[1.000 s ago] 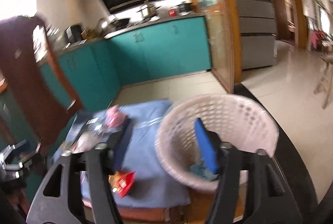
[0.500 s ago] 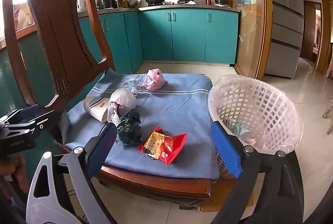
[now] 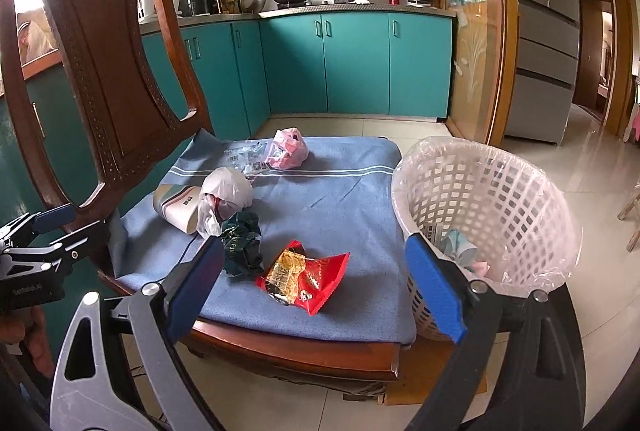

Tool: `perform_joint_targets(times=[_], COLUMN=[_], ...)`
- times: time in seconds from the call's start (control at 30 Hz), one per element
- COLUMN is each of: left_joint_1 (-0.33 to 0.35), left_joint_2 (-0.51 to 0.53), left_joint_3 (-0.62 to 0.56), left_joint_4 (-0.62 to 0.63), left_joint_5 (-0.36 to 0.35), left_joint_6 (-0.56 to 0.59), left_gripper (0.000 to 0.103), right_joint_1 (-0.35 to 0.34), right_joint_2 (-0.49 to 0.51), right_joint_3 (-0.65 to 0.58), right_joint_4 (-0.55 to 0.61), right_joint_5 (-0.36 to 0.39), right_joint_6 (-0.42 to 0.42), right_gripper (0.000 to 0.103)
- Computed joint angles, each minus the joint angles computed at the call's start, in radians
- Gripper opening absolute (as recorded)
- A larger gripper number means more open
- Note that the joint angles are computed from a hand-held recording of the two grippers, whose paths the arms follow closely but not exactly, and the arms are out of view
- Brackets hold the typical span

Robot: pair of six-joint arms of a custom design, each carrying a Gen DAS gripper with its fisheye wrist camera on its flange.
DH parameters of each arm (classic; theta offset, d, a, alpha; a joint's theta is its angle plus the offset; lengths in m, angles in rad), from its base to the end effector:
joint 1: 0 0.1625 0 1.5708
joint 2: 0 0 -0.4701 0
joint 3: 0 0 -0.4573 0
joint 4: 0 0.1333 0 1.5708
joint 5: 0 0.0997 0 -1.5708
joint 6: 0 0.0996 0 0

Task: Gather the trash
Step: 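Withdraw both tools from the wastebasket back over the chair seat, then grasp the dark green snack bag with the left tool while the right tool grasps the red snack bag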

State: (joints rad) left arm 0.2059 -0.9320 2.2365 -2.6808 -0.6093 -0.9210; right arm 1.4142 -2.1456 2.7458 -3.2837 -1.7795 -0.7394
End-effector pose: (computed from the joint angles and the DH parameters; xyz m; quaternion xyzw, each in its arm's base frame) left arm -0.4332 -0.3101 0.0235 0.2381 0.8509 -0.3830 0.2693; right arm 0.0718 -0.2678 0.3451 0.1900 -0.8248 0.4351 0.3072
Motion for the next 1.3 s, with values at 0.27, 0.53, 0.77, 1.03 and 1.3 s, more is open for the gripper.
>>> perform_joint_targets(times=[0.27,0.53,0.77,1.03,1.3], left_joint_1=[0.008,0.012,0.035,0.161,0.267], left_joint_2=[0.006,0.008,0.006,0.063,0.125], left_joint_3=[-0.005,-0.004,-0.005,-0.063,-0.126], left_joint_4=[0.005,0.004,0.031,0.041,0.001], left_joint_5=[-0.002,-0.005,-0.012,-0.062,-0.074], left_joint_6=[0.002,0.002,-0.011,0.121,0.245], left_gripper=[0.098,0.098,0.098,0.098,0.097], right_joint_1=[-0.003,-0.005,0.001,-0.009,-0.026], right_joint_2=[-0.004,-0.013,-0.012,-0.022,-0.028], right_joint_3=[-0.002,-0.003,-0.004,-0.007,-0.011], right_joint_4=[0.006,0.016,0.018,0.043,0.062], right_joint_5=[0.002,0.004,-0.002,0.015,0.025], right_joint_6=[0.002,0.000,0.005,0.005,-0.001], right_gripper=[0.090,0.090,0.090,0.090,0.090])
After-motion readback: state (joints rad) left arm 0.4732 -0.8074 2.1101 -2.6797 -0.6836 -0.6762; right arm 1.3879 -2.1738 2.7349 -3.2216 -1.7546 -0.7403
